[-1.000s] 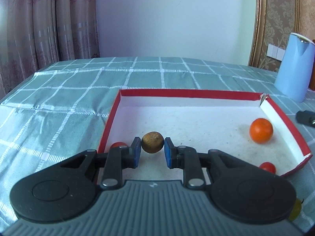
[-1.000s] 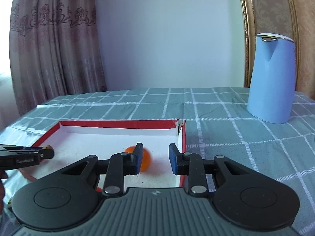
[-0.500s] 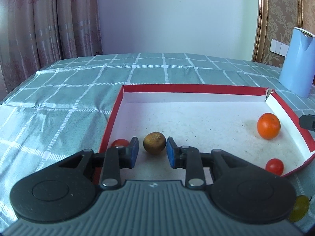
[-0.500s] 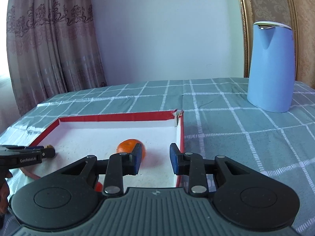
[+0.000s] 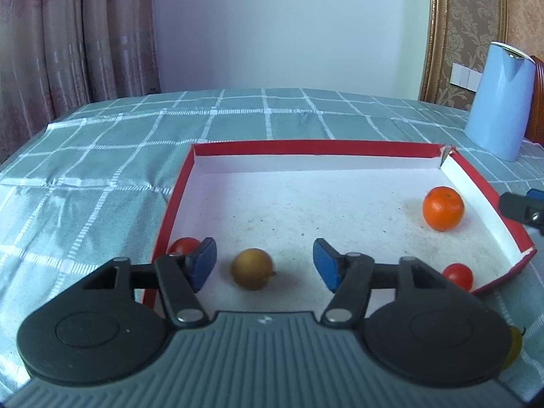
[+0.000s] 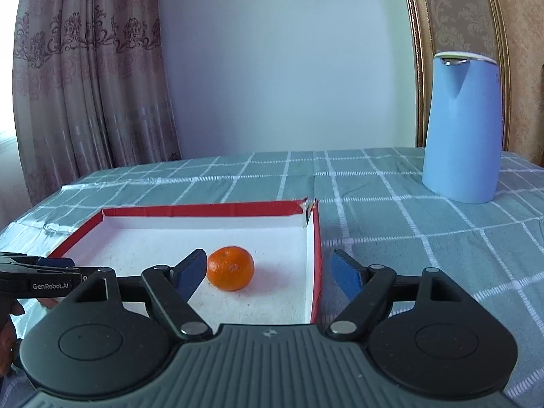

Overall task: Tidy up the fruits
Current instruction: 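Lift the orange and kiwi into the red box and open both tools, then raise both tools out of the box and move back toward the fruits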

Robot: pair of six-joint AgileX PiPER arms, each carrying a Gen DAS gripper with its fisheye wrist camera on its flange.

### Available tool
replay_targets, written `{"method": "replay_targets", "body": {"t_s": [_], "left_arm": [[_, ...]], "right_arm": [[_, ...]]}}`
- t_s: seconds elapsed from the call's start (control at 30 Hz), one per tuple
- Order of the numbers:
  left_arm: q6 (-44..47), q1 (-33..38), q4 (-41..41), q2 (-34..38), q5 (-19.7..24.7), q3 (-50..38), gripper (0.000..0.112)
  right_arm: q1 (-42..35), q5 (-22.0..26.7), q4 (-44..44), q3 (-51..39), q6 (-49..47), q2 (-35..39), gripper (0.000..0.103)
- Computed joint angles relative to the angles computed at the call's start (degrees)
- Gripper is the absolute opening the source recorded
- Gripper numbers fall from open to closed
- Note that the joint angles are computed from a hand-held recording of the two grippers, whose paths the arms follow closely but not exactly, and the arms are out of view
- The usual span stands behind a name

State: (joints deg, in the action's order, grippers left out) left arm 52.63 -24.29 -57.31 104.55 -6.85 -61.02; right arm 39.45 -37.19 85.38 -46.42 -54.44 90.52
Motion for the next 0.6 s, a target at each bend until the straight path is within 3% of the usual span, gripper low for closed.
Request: {"method": "replay_targets", "body": {"t_s": [0.1,0.3,0.4,0.5,0.6], "left_arm": [[-4.47,0.11,4.73,-0.27,0.45,0.29,0.068],[-22.96,0.66,23.05,-1.13,0.92,1.41,0.074],[-28.53,0.39,28.78,-2.12,-0.65,3.01,0.076],[-38.73,0.29,39.22,-3.68,-3.97,5.85,0.082],[-36.84,-0.70,36.58,-5.95,-10.88,10.49,0.096]], "right_arm": [[0.42,-0.02,1.09,-0.67,-1.60,0.83,0.080],[2.32,-2.44,0.97,-0.87,-2.34,1.46,0.080],[2.36,-2.35,1.11,-0.84,-2.35,1.42,0.080],[2.70,-2.88,0.26,-0.22,-1.20,0.84,0.080],[3.42,-3.36,-0.37,1.03,0.20,-0.12,0.080]]}}
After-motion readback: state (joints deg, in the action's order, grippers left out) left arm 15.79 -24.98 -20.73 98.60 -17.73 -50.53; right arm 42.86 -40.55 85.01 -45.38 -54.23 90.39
